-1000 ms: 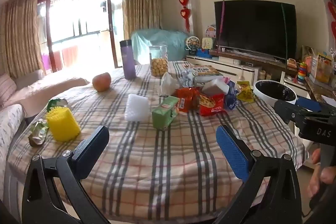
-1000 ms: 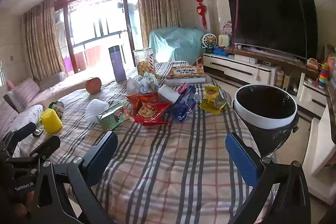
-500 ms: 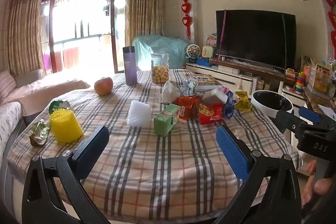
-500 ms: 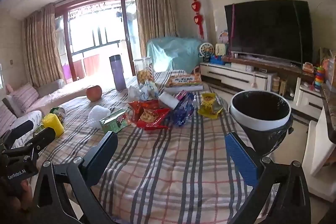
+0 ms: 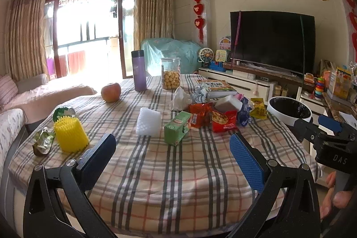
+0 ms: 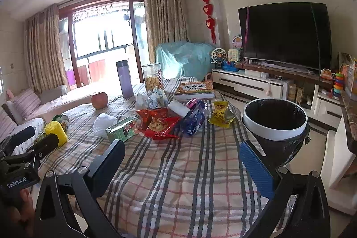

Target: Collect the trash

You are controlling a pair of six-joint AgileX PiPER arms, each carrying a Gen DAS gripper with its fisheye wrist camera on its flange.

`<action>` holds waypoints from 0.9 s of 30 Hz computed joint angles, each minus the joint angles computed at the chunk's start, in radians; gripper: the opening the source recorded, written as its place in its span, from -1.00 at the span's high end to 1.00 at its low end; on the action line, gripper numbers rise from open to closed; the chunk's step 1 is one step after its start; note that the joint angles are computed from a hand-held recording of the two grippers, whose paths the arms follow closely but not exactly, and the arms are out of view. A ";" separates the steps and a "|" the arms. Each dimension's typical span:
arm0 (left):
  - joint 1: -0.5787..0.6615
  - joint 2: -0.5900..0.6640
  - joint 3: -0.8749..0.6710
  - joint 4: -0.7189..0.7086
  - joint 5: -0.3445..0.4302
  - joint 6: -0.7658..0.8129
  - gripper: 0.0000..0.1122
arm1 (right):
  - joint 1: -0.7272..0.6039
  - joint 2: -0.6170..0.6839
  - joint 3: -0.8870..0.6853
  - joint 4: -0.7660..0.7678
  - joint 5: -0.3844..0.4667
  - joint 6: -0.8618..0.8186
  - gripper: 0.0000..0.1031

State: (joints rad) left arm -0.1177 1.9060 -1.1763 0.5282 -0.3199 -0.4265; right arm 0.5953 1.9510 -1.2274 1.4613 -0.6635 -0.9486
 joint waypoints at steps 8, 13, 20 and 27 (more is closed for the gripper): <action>0.008 0.008 0.001 -0.003 -0.006 -0.001 -0.84 | -0.004 -0.002 0.017 -0.035 0.015 0.038 -1.00; 0.009 0.008 0.003 -0.006 -0.008 0.002 -0.84 | -0.007 0.002 0.015 -0.045 0.027 0.046 -1.00; 0.014 0.010 0.006 0.010 -0.016 -0.013 -0.84 | -0.009 0.006 0.023 -0.066 0.037 0.071 -1.00; 0.015 0.014 0.005 0.007 -0.019 -0.009 -0.84 | -0.009 0.003 0.029 -0.075 0.039 0.082 -1.00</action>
